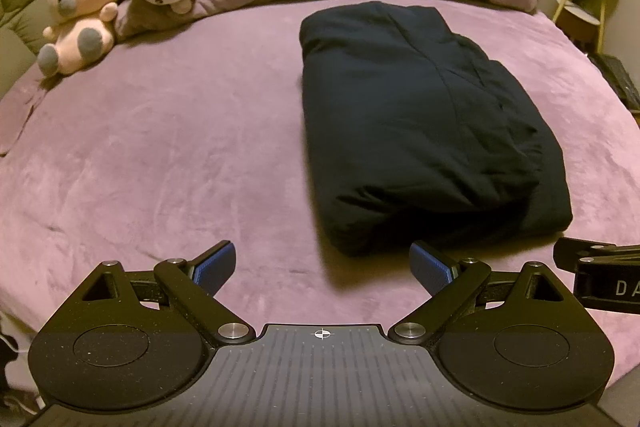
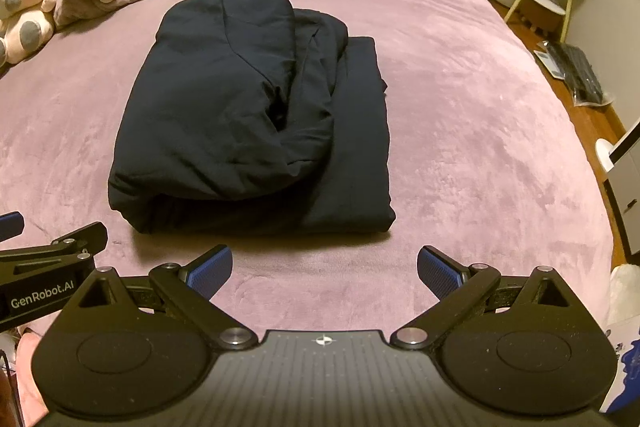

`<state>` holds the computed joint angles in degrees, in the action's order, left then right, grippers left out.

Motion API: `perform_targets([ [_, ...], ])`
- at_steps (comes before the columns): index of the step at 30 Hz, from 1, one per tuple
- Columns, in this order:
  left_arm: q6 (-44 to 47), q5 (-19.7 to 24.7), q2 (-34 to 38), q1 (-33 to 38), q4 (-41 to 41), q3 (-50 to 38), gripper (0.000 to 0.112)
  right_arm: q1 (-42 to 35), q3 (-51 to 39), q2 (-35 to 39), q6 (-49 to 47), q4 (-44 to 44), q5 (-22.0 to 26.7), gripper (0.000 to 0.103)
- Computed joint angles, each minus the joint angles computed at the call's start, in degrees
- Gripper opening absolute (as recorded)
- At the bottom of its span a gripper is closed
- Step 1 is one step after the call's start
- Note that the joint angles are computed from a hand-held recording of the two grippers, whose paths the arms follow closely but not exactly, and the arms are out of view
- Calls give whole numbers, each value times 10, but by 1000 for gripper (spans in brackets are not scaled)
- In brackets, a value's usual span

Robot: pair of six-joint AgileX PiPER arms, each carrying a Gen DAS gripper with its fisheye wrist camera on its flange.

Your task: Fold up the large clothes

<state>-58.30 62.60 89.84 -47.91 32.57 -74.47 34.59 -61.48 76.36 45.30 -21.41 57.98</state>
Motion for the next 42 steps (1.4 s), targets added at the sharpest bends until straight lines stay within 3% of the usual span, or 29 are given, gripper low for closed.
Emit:
perform_targets([
  [42, -4, 8, 3, -15, 5, -13, 97, 6, 5, -14, 25, -10, -2, 99],
])
